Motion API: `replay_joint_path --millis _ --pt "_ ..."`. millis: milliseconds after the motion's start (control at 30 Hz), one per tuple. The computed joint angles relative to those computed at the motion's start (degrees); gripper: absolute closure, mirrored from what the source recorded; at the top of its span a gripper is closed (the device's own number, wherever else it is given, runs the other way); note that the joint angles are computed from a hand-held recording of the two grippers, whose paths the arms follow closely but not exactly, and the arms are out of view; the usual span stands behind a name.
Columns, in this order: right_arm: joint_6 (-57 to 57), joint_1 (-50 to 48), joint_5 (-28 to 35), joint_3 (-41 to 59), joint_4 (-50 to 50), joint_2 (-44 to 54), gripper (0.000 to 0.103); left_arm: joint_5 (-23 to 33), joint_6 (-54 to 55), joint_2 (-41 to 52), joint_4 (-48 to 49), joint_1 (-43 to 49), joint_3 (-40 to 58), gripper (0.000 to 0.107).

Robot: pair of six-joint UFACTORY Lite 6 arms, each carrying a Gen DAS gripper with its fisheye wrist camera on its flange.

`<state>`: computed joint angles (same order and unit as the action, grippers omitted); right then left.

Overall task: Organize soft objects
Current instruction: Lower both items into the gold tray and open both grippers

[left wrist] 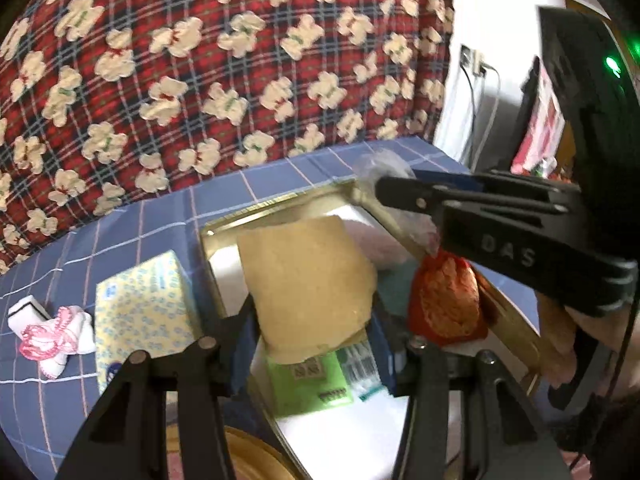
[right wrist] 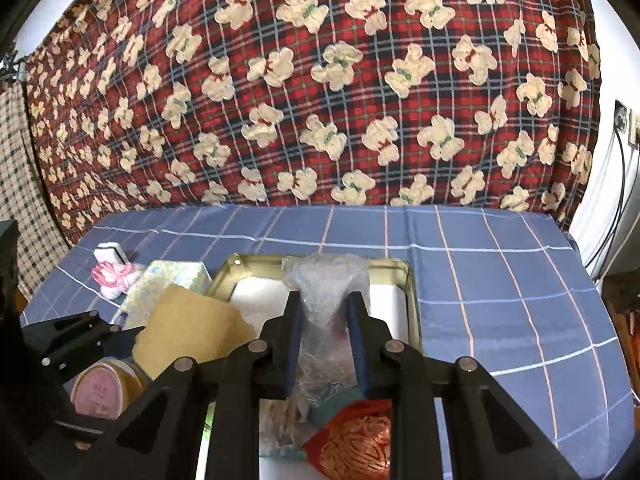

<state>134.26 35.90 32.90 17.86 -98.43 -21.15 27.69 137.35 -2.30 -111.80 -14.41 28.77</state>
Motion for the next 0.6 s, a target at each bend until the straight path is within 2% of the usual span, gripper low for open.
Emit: replay_joint_path --millis 200,300,333,433,467,600 --pt "1.3 0.4 -1.8 -1.8 -0.2 -0.4 0.077 0.5 0.1 -1.7 2.2 -0.1 -2.9 0.055" --pt "-1.6 1.2 -2.1 -1.4 3.2 0.0 0.074 -0.7 2.6 -4.9 0.5 -1.2 -5.9 0.044" --pt "-2.2 1.4 -1.9 -1.5 4.4 -0.2 0.067 -0.7 3.9 -6.8 -0.2 -1.0 -7.6 0.038" --pt "-1.5 0.8 -3.5 -3.0 5.0 -3.2 0.044 1.2 2.2 -11.3 4.6 2.1 -10.7 0.032" --pt "-1.5 1.0 -3.4 -3.2 5.4 -3.8 0.039 1.9 1.6 -12.9 6.1 3.8 -11.6 0.027" --pt "-3.6 4.9 0.4 -1.7 10.4 -3.5 0.039 8.2 -2.1 -17.4 15.5 14.2 -13.4 0.017"
